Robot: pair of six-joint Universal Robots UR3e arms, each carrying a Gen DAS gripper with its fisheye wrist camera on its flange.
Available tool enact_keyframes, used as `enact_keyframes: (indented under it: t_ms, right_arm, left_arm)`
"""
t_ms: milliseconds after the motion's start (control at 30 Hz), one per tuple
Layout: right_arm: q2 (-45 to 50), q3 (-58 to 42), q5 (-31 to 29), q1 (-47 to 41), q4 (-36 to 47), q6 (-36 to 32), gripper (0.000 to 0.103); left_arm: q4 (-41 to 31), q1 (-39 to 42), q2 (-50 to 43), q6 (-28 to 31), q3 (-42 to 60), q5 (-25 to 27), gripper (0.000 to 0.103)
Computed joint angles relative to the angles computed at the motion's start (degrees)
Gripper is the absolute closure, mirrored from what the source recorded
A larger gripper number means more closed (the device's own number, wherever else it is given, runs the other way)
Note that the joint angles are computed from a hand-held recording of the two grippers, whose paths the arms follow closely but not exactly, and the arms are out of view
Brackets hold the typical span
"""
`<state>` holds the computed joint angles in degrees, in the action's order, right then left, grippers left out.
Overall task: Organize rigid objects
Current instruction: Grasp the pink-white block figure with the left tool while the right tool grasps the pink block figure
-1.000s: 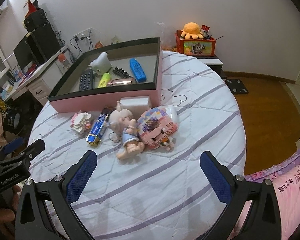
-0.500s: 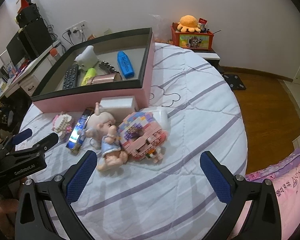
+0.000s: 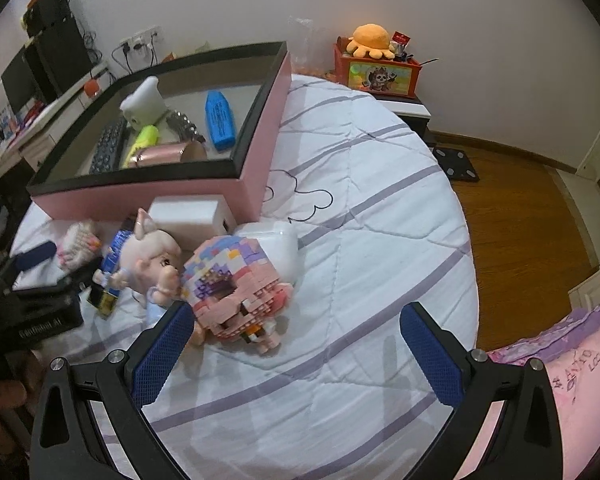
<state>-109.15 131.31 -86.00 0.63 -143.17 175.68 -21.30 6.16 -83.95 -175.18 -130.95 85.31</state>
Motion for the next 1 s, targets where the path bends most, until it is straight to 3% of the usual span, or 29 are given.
enact_keyframes:
  t_ms: [100,467,500,667,833,1000]
  right_arm:
    - [1.7,-0.5,0.5,0.1,-0.2,-1.0,0.0]
    - [4.1,-1.2,3.3,-0.3,-2.1,-5.5,0.001]
    - [3.5,-0.7,4.6,-1.0,-2.1,-6.1,0.003]
    - [2.9,-0.2,8.4,-2.1,-1.2,-7.4,0.034]
    - [4.7,-0.2,7.4,-0.7,-3.1,-7.0,0.038]
    - [-0.1,1.8,10.8,-3.2,-0.2,-7.8,0.047]
  left_arm:
    - [0.8,0.5,-0.2,0.3,-0.3,-1.7,0.003]
    - [1.4,4.6,3.1,3.3,-3.1,-5.1,0.042]
    - [1.2,4.9,3.3,3.4,-3.2,-5.5,0.042]
    - [0.9,5.2,4.2,3.7,-3.8,-6.1,0.042]
    - [0.2,6.5,6.0,4.5,-5.1,-7.3,0.042]
    - [-0.9,7.4,8.5,4.8,-6.5,-7.8,0.042]
